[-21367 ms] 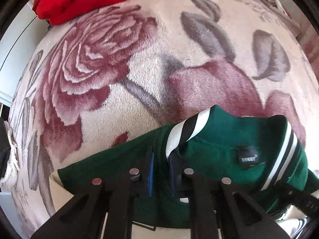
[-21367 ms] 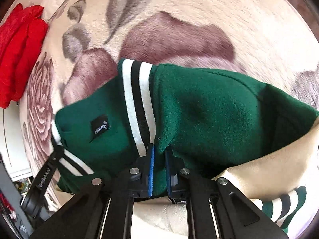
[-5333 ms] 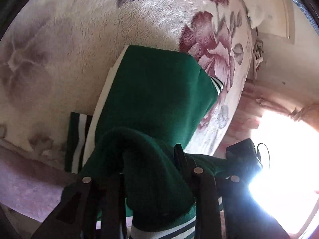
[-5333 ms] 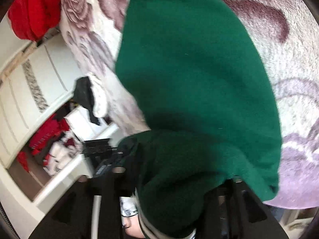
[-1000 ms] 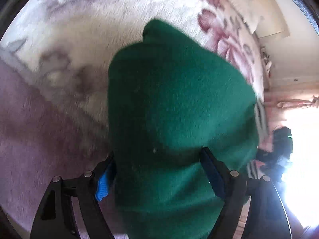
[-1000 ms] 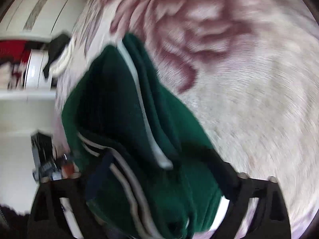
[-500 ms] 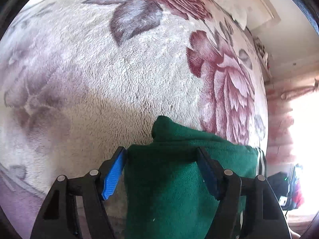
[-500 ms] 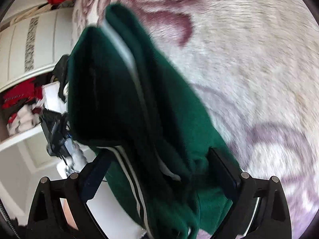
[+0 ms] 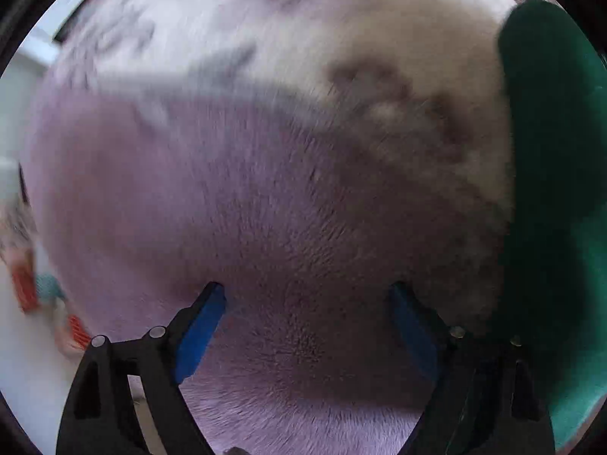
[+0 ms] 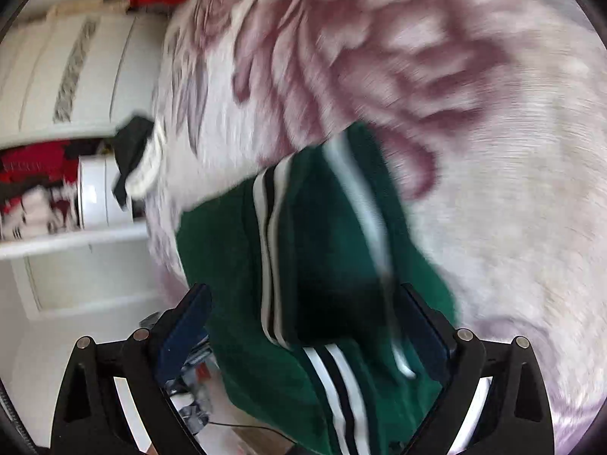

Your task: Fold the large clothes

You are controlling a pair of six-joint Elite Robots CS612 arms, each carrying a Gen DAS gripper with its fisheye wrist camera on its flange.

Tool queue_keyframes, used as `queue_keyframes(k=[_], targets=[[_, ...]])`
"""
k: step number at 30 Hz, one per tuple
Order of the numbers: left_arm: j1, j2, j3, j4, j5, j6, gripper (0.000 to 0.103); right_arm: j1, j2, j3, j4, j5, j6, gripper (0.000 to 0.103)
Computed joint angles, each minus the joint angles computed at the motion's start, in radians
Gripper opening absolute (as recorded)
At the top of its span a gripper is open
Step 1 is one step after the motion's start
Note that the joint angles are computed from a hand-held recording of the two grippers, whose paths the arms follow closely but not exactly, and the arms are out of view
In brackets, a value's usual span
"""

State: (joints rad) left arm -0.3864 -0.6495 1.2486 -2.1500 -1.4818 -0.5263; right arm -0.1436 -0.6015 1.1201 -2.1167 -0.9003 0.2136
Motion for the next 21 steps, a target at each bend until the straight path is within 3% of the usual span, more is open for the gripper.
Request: queue_keyframes(k=[1,3,7,10,11,13,14,15,19,20,21], targets=[[0.001,-0.002,0.016,-0.037,0.006,-0.009,0.098,0.017,0.024,-0.045,0.048,-0.044,-0.02,0.027],[0.005,0.005,0.012,-0.05,-0.001,-0.004,0.103,0.026,0.01,-0.037,0.042,-0.104,0.032,0.013],[0.019,0.005,0.031,-0.105,-0.032,-0.01,0.103,0.0,-0.04,0.033,-0.07,-0.203,0.208,0.004],[0.021,0.003,0.04,-0.126,-0.031,-0.013,0.103,-0.014,-0.032,0.025,0.018,-0.151,0.168,0.005],[0.022,0.003,0.037,-0.118,-0.03,-0.012,0.103,-0.012,-0.037,0.018,0.069,-0.152,0.108,0.01],[0.024,0.003,0.036,-0.112,-0.035,-0.012,0.103,-0.012,-0.068,0.036,0.129,-0.188,0.03,0.043],[0.026,0.003,0.035,-0.11,-0.037,-0.015,0.103,-0.015,-0.087,0.064,0.12,-0.188,0.028,0.072],[0.025,0.009,0.025,-0.103,-0.034,-0.016,0.103,-0.019,-0.106,0.094,0.113,-0.188,0.033,0.081],[0.013,0.016,-0.004,-0.057,-0.019,-0.029,0.103,-0.028,-0.137,0.191,0.18,-0.116,0.034,0.081],[0.011,0.014,-0.009,-0.045,-0.014,-0.03,0.103,-0.021,-0.134,0.201,0.179,-0.126,0.039,0.074],[0.009,0.009,-0.012,-0.035,-0.008,-0.03,0.103,-0.01,-0.142,0.222,0.15,-0.173,0.043,0.039]])
